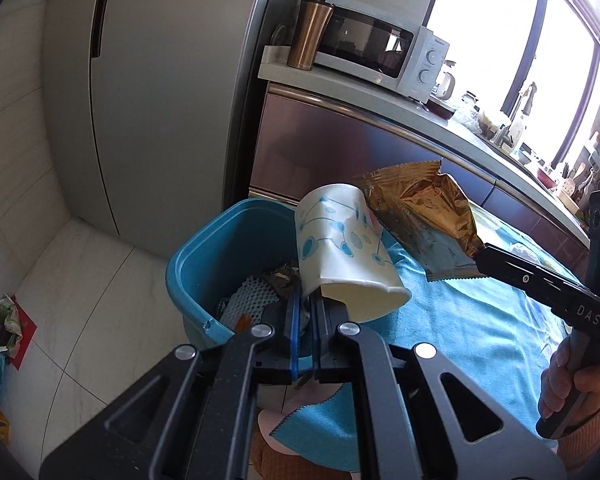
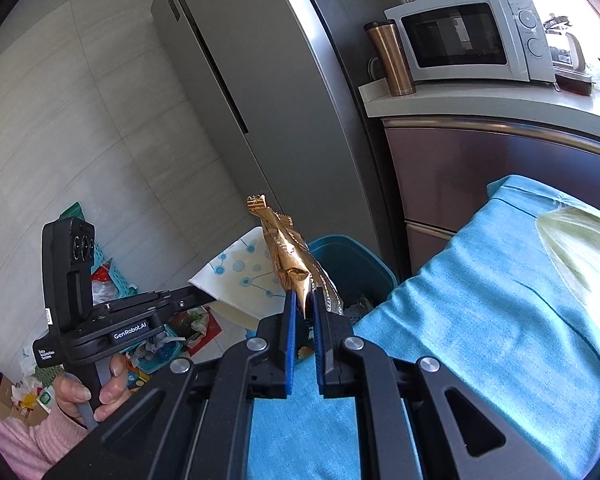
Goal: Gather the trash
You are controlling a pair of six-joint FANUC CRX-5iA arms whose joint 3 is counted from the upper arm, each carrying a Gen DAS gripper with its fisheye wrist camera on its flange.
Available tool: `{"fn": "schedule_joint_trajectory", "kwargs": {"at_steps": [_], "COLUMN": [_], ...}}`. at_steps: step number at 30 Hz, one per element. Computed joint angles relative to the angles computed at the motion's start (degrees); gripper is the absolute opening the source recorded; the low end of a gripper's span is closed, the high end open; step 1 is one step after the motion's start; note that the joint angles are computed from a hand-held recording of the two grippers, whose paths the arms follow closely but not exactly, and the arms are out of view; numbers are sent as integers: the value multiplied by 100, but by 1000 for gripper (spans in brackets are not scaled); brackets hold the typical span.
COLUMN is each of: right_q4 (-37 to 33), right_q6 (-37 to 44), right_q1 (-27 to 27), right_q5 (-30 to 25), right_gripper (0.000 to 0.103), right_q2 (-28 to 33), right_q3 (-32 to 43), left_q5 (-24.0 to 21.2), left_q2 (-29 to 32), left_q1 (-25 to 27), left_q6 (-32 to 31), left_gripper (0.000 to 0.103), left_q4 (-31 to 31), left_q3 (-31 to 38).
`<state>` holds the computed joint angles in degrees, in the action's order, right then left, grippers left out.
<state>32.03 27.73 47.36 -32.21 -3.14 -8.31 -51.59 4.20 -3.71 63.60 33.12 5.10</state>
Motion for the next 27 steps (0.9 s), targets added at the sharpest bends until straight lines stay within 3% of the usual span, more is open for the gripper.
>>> {"fn": "schedule_joint_trajectory", "kwargs": {"at_steps": [27], "right_q4": [-1324], "right_q6": [1213], "right_q1": [-186], "right_q5": [-297], "right_gripper": [7], "right_q2": [735], "right_q3": [1029], "left_q5": [51], "left_q2": [153], "left_q1": [24], "left_q6": [317], "left_gripper": [5], "left_q4": [-303], "left_q3": [164]}}
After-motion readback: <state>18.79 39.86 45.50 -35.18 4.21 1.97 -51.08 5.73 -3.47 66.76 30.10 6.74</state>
